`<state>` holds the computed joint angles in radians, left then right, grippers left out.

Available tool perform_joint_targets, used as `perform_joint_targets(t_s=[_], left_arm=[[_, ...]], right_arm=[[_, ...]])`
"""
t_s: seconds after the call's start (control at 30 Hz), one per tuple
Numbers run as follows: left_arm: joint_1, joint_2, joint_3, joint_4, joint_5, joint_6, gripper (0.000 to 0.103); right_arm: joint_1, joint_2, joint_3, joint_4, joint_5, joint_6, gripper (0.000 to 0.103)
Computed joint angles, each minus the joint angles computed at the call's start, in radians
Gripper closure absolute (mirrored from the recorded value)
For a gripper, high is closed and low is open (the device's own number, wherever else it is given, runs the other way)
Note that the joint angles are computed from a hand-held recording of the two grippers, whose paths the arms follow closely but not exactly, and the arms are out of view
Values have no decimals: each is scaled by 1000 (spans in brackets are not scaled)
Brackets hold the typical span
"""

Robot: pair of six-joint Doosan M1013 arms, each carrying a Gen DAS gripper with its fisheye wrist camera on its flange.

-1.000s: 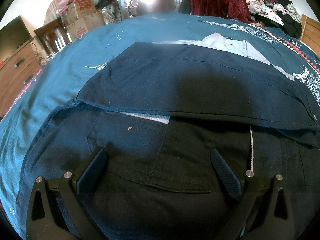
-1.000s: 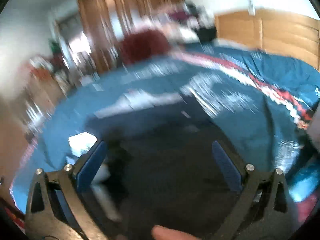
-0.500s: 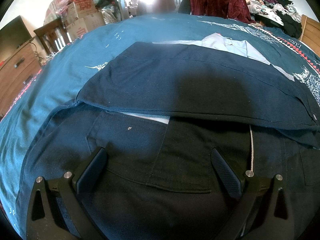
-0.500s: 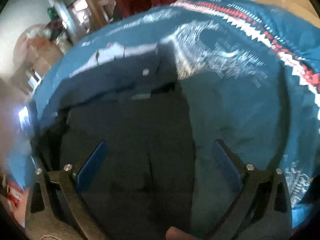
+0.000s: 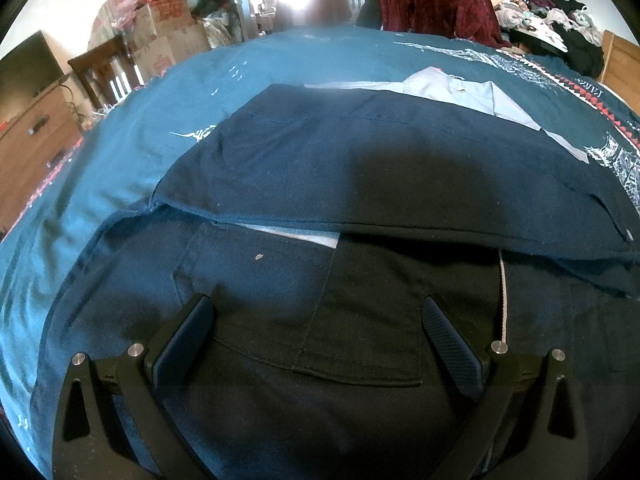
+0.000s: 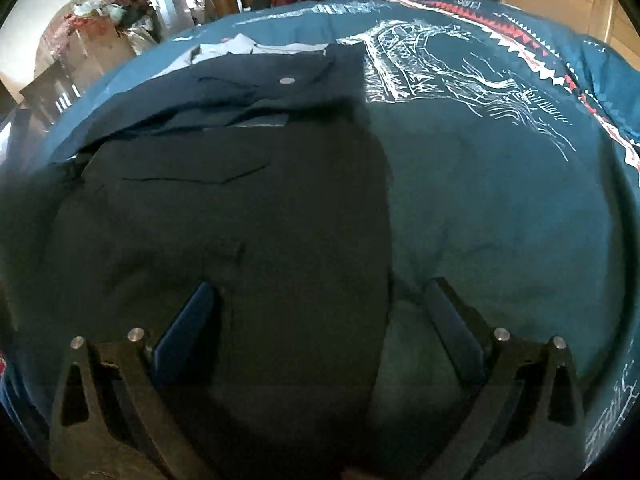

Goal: Fold large clothes

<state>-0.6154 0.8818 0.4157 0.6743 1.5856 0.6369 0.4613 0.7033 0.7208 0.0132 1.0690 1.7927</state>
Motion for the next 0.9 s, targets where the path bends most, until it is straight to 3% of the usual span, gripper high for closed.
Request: perform_joint_targets(t_s=[0.17, 0.2, 0.27, 0.3, 0.37, 0.43, 0.5, 0.53, 0.6, 0.63, 0.67, 0.7, 0.73, 0.8, 0.83, 0.9], left_arm=[[-1, 46, -84, 14, 49, 39, 0], [3, 36, -68, -3, 31, 32, 0], [18, -37, 46, -80, -95, 41, 1], [20, -77, 110, -72, -155, 47, 9], [8, -139, 191, 87, -181, 117, 11], [-2, -206, 279, 263, -219, 159, 9], [-10, -284, 375, 475, -242, 160, 0], [-12, -344, 446, 581, -280, 132, 0], [-8, -463, 571, 657, -385, 94, 0], [-3, -522, 623, 660, -403, 75, 0], [1, -554, 647, 629, -394, 81, 0], [8, -571, 643, 557, -332, 87, 0], [24, -597, 654, 433, -293, 85, 0], [57, -661, 740, 205, -327, 83, 0], [59, -677, 779, 156, -315, 91, 0], [61, -701, 845, 63, -331, 98, 0]], right_arm=[[6, 18, -37, -15, 41, 6, 0], [8, 28, -58, -25, 65, 5, 0], [4, 56, -126, -5, 143, -17, 0], [-1, 70, -162, 15, 184, -30, 0], [-11, 64, -175, 54, 202, -44, 0], [-18, 21, -120, 83, 154, -69, 0], [-19, -18, -76, 94, 126, -86, 0], [-18, -44, -43, 99, 108, -95, 0], [-11, -76, -4, 110, 91, -106, 0], [-10, -97, 25, 134, 85, -123, 0], [-8, -108, 41, 156, 88, -136, 0], [-8, -119, 63, 191, 105, -155, 0], [-8, -121, 71, 217, 123, -160, 0], [-9, -125, 107, 266, 162, -156, 1], [-7, -120, 109, 272, 188, -142, 1], [-3, -121, 131, 281, 198, -137, 15]])
